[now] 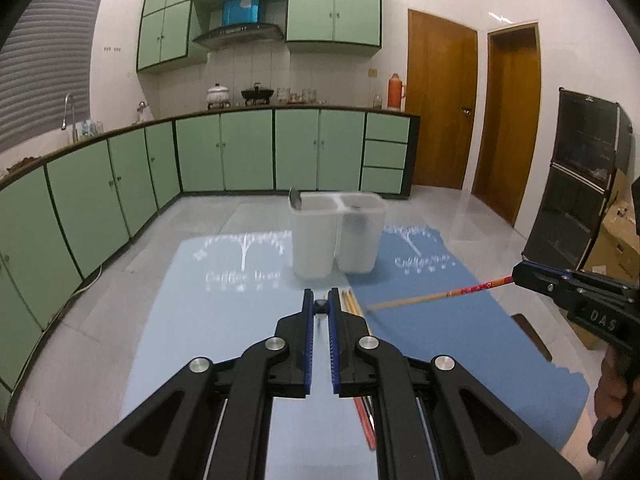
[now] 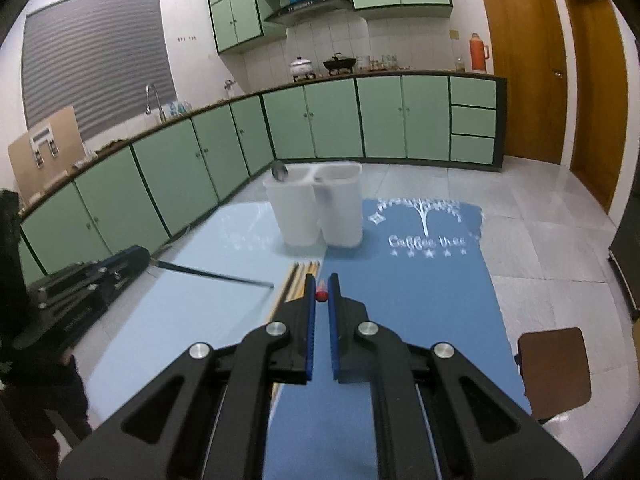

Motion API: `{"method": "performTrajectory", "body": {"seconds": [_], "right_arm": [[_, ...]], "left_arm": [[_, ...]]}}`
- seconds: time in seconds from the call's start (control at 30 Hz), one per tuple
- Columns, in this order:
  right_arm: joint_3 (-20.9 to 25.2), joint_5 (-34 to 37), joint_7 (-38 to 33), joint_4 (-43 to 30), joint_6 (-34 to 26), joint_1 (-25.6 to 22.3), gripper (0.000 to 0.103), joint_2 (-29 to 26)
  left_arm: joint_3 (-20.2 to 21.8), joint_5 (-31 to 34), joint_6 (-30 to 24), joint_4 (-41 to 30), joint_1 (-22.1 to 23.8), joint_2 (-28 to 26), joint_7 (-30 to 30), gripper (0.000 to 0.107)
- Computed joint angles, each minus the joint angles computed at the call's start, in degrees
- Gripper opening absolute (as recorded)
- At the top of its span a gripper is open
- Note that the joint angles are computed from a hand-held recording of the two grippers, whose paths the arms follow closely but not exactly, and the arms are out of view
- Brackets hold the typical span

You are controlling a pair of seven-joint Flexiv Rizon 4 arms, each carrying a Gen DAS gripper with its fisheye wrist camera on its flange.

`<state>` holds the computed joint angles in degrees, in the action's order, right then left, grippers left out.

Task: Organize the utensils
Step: 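Carry both chopsticks upright to the holder and insert them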

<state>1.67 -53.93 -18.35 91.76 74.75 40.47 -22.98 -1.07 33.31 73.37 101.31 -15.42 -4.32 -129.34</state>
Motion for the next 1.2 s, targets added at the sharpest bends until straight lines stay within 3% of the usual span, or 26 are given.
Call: {"method": "performTrajectory", "body": {"seconds": [0.3,0.67,0.97,1.2], "right_arm": [[3.5,10.7,-16.4,-10.7,-4.9,-1.2,0.005,-3.4],[3.9,20.9,-28.4,-20.6,-6.7,-1.3,0.005,-6.9],[1.5,25.0,-33.8,-35.1,-7.9,-1.0,0.005,-12.6],[-0.3,28.1,-39.5,-55.5,-16.2,-0.4,0.005,-23.3]], "left_arm": [[0.4,-6.3,2.5,-2.5,0.6,-2.1,7.0,0.007],[1.4,-9.5,4.6,-6.0,-0.1,-3.5,11.4,0.007],[3.9,-9.8,6.8,-17.7,-1.5,-9.1,13.1,0.007],[8.8,-13.2,9.0,-31.6,-3.8,-18.2,14.4,0.007]]}}
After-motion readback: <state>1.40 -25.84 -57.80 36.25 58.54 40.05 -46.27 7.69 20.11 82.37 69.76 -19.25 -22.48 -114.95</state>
